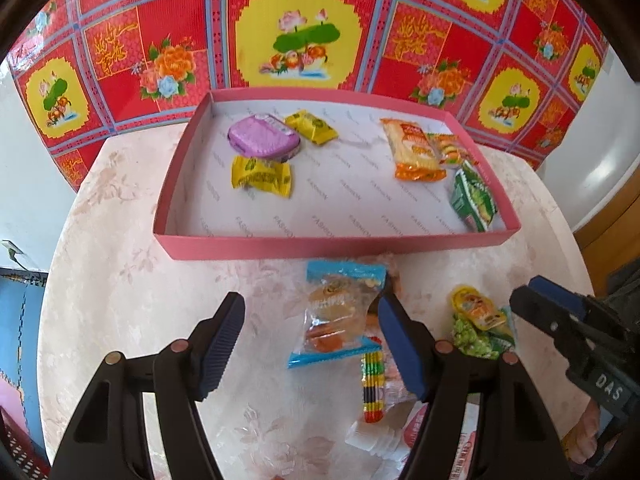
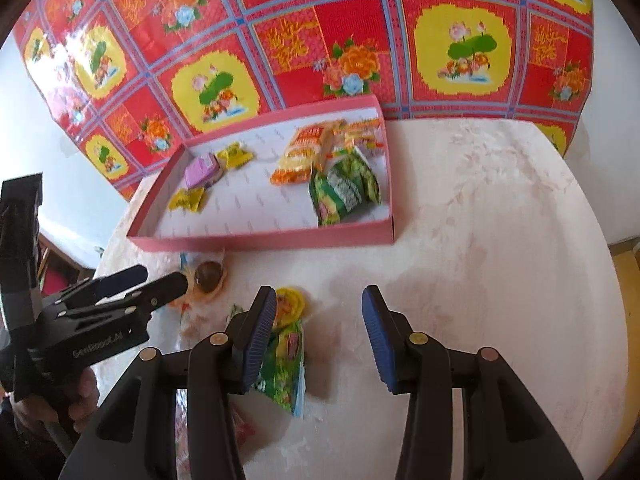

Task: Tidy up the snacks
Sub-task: 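Move the left tool to the clear blue-edged snack bag and grasp it, then grasp the green pea bag with the right tool while the left tool holds the clear bag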

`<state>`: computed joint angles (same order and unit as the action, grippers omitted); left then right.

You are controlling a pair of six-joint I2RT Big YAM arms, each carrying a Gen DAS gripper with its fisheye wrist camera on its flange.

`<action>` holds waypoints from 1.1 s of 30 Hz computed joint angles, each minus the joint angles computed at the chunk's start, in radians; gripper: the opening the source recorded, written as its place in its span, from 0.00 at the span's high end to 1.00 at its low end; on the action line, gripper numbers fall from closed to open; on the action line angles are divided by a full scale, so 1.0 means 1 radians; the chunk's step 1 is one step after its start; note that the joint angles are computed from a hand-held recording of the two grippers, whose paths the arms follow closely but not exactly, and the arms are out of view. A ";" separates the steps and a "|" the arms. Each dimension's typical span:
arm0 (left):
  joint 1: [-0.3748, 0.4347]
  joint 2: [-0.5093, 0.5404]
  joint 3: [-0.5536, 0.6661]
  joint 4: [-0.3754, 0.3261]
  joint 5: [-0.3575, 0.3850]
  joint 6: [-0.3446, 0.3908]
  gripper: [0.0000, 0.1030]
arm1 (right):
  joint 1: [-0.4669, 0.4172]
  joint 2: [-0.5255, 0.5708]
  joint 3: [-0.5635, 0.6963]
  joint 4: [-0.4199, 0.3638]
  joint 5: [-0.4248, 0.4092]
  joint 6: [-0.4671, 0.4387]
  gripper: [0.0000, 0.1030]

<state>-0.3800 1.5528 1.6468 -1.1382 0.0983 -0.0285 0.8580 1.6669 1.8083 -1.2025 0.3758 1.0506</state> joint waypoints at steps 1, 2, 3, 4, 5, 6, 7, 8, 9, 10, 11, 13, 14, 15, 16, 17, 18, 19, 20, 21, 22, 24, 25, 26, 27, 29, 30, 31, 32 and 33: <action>-0.001 0.002 -0.001 -0.001 -0.005 0.001 0.29 | 0.001 -0.003 -0.006 0.005 -0.006 0.000 0.55; -0.001 0.004 -0.001 -0.003 -0.009 0.000 0.29 | 0.002 -0.005 -0.009 0.008 -0.013 0.000 0.55; -0.001 0.006 -0.002 -0.006 -0.009 -0.002 0.29 | 0.003 -0.006 -0.011 0.010 -0.019 -0.001 0.55; -0.001 0.008 -0.002 -0.009 -0.008 -0.005 0.29 | 0.003 -0.008 -0.013 0.013 -0.028 -0.003 0.55; 0.000 0.011 -0.002 -0.012 -0.009 -0.007 0.29 | 0.004 -0.009 -0.016 0.016 -0.036 -0.004 0.55; -0.001 0.012 -0.004 -0.011 -0.011 -0.009 0.29 | 0.004 -0.009 -0.017 0.020 -0.046 -0.005 0.55; -0.001 0.011 -0.007 -0.007 -0.010 -0.008 0.29 | 0.004 -0.010 -0.018 0.025 -0.057 -0.007 0.55; -0.002 0.011 -0.010 -0.004 -0.008 -0.007 0.29 | 0.006 -0.009 -0.018 0.026 -0.062 -0.007 0.55; -0.004 0.007 -0.016 0.005 -0.013 -0.004 0.29 | 0.007 -0.009 -0.019 0.030 -0.068 -0.010 0.55; -0.006 0.006 -0.017 0.007 -0.015 0.000 0.29 | 0.009 -0.008 -0.019 0.031 -0.071 -0.012 0.55; -0.008 0.006 -0.019 0.009 -0.019 0.004 0.29 | 0.010 -0.006 -0.017 0.030 -0.070 -0.013 0.55; -0.012 0.003 -0.025 0.018 -0.027 0.009 0.30 | 0.012 -0.005 -0.016 0.032 -0.071 -0.015 0.55; -0.013 0.000 -0.029 0.025 -0.028 0.011 0.30 | 0.012 -0.005 -0.016 0.032 -0.072 -0.014 0.55; -0.013 -0.002 -0.032 0.029 -0.027 0.012 0.33 | 0.012 -0.005 -0.016 0.031 -0.071 -0.013 0.55; -0.012 -0.004 -0.035 0.034 -0.026 0.016 0.37 | 0.012 -0.005 -0.017 0.032 -0.073 -0.013 0.55; -0.013 -0.006 -0.037 0.038 -0.028 0.018 0.40 | 0.011 -0.005 -0.017 0.032 -0.074 -0.013 0.55; -0.014 -0.008 -0.040 0.042 -0.032 0.020 0.46 | 0.011 -0.005 -0.018 0.031 -0.075 -0.012 0.55; -0.017 -0.011 -0.043 0.045 -0.045 0.024 0.53 | 0.012 -0.005 -0.018 0.031 -0.075 -0.009 0.55; -0.020 -0.012 -0.046 0.050 -0.065 0.030 0.57 | 0.012 -0.005 -0.018 0.030 -0.074 -0.008 0.55; -0.021 -0.014 -0.049 0.054 -0.075 0.035 0.63 | 0.012 -0.004 -0.017 0.028 -0.074 -0.007 0.54; -0.019 -0.016 -0.052 0.057 -0.075 0.037 0.64 | 0.013 -0.004 -0.016 0.025 -0.073 -0.006 0.54; -0.011 -0.019 -0.054 0.058 -0.053 0.026 0.64 | 0.016 -0.002 -0.013 0.020 -0.062 -0.001 0.52; -0.007 -0.020 -0.054 0.055 -0.046 0.021 0.65 | 0.017 -0.001 -0.011 0.015 -0.059 0.004 0.47; -0.004 -0.021 -0.053 0.054 -0.041 0.019 0.65 | 0.019 -0.001 -0.010 0.015 -0.057 0.007 0.44; -0.002 -0.025 -0.056 0.055 -0.039 0.017 0.65 | 0.020 -0.002 -0.012 0.017 -0.059 0.009 0.43; 0.003 -0.035 -0.065 0.063 -0.039 0.016 0.66 | 0.022 -0.006 -0.014 0.028 -0.067 0.011 0.40; 0.007 -0.042 -0.071 0.068 -0.037 0.015 0.66 | 0.024 -0.005 -0.012 0.029 -0.067 0.012 0.39; 0.010 -0.046 -0.075 0.070 -0.036 0.014 0.66 | 0.026 -0.003 -0.008 0.027 -0.067 0.011 0.38; 0.015 -0.052 -0.079 0.073 -0.033 0.012 0.66 | 0.028 0.000 -0.001 0.025 -0.068 0.010 0.37; 0.021 -0.058 -0.084 0.077 -0.027 0.011 0.66 | 0.030 0.004 0.005 0.022 -0.069 0.007 0.36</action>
